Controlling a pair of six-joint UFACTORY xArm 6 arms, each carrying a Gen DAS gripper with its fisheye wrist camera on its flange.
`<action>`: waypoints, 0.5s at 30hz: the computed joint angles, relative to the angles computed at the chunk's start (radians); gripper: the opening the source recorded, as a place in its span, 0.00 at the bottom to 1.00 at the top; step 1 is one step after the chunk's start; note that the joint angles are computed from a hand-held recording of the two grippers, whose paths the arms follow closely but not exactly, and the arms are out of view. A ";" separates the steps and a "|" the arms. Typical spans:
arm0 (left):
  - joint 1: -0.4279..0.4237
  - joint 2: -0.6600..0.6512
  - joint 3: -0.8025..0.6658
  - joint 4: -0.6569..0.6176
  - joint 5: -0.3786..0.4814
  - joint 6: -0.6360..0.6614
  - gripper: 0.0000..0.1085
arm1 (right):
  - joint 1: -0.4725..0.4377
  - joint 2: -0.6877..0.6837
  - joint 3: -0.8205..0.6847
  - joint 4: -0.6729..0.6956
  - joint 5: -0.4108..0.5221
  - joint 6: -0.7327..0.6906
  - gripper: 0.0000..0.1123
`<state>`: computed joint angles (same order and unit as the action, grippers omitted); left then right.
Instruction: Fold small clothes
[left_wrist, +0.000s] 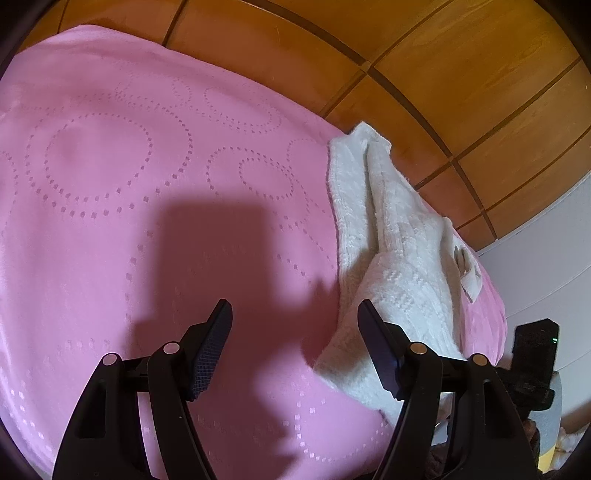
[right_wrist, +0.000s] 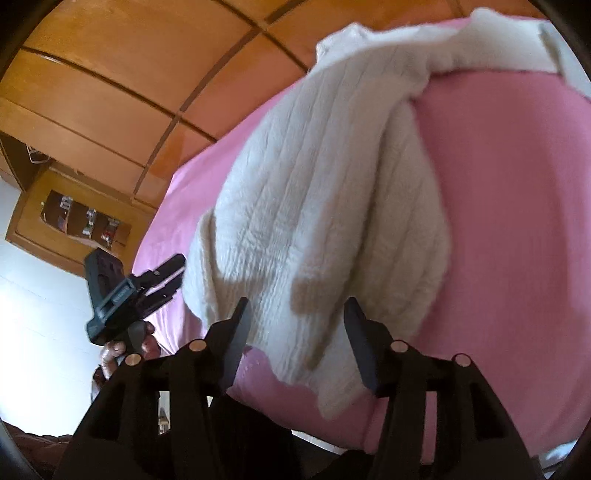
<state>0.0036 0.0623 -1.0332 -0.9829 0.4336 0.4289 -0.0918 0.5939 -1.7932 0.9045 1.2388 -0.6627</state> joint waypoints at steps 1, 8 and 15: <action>0.001 -0.008 0.008 -0.007 -0.002 0.005 0.64 | 0.007 0.018 -0.012 -0.003 0.001 0.004 0.40; 0.006 -0.054 0.051 0.009 -0.001 0.001 0.64 | -0.002 -0.063 -0.003 0.030 -0.108 -0.102 0.05; -0.025 -0.051 0.026 -0.084 0.091 0.118 0.64 | -0.096 -0.034 -0.074 -0.364 -0.643 0.085 0.05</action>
<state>-0.0218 0.0117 -1.0068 -1.0670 0.5251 0.5470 -0.1874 0.5594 -1.8668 0.5402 0.5962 -0.5781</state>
